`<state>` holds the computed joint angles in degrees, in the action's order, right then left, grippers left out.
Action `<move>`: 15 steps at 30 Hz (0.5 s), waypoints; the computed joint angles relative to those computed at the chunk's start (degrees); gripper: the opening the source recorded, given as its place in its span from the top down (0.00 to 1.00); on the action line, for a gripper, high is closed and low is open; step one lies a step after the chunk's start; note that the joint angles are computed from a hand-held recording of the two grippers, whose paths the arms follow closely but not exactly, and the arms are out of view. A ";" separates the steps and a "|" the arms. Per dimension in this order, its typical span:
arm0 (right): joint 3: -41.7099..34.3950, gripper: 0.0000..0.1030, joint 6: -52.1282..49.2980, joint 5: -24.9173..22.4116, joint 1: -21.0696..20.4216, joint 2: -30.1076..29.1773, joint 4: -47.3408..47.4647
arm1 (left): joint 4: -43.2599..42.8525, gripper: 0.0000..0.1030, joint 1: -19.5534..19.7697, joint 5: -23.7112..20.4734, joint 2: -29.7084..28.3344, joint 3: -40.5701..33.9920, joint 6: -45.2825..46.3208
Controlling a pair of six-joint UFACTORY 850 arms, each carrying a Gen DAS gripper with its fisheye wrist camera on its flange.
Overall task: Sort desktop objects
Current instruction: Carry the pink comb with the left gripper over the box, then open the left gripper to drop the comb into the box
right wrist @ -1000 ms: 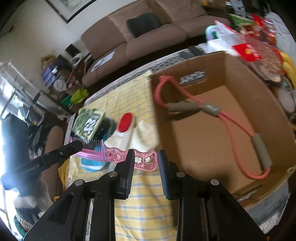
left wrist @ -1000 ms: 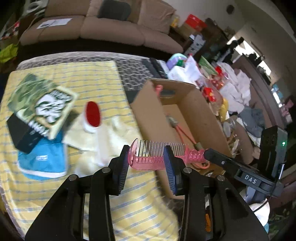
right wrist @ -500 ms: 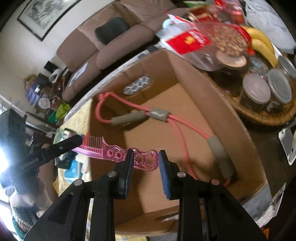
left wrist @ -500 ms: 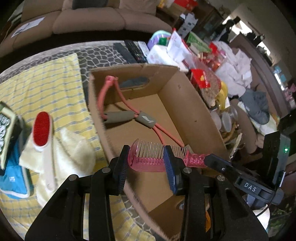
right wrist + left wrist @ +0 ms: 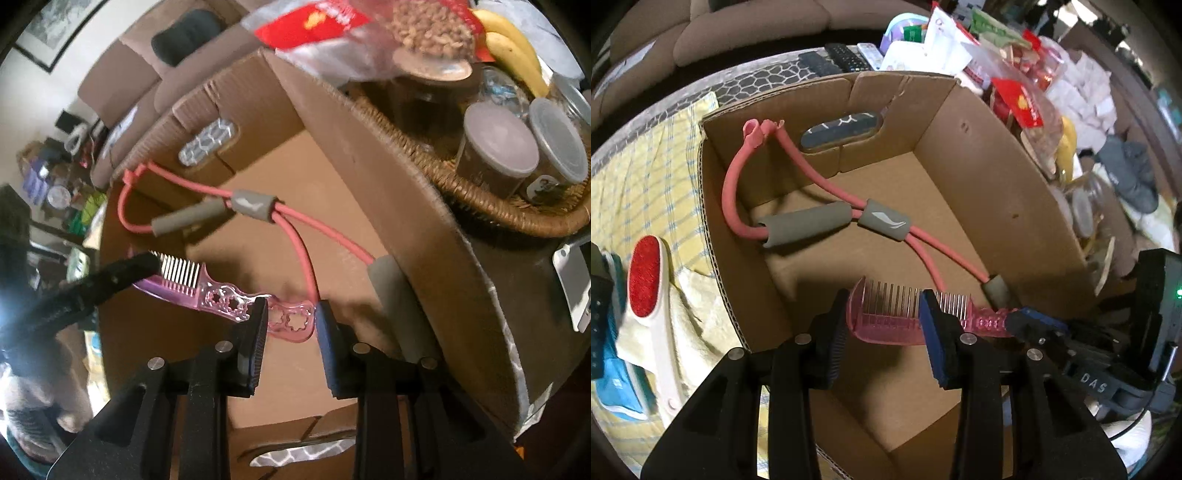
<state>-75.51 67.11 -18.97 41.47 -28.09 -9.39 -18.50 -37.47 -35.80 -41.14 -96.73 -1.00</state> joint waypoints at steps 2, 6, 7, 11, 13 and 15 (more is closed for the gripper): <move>-0.91 0.71 -2.78 -0.81 0.21 -0.81 1.98 | 3.47 0.66 -0.35 -0.52 -0.56 -0.93 -2.20; -2.33 0.70 -10.40 -1.54 0.73 -1.64 7.95 | 11.38 0.67 -1.82 -3.45 -2.41 -3.86 -6.30; -3.31 0.70 -11.31 -2.67 1.02 -2.16 8.20 | 13.55 0.67 -2.24 -4.46 -2.95 -4.71 -7.56; -6.14 0.70 -6.93 -5.89 2.00 -3.37 2.26 | 13.83 0.66 -2.09 -5.08 -3.03 -5.06 -8.89; -6.14 0.70 -5.63 -5.61 2.11 -2.99 1.23 | 12.64 0.64 -1.71 -4.43 -2.30 -4.15 -8.61; -6.91 0.70 -3.54 -6.92 2.46 -3.01 -1.34 | 13.04 0.62 -1.61 -3.83 -1.31 -2.96 -8.97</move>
<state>-82.41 63.57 -25.89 43.93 -31.10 -10.73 -5.46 -39.07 -39.62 -42.45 -99.69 -9.97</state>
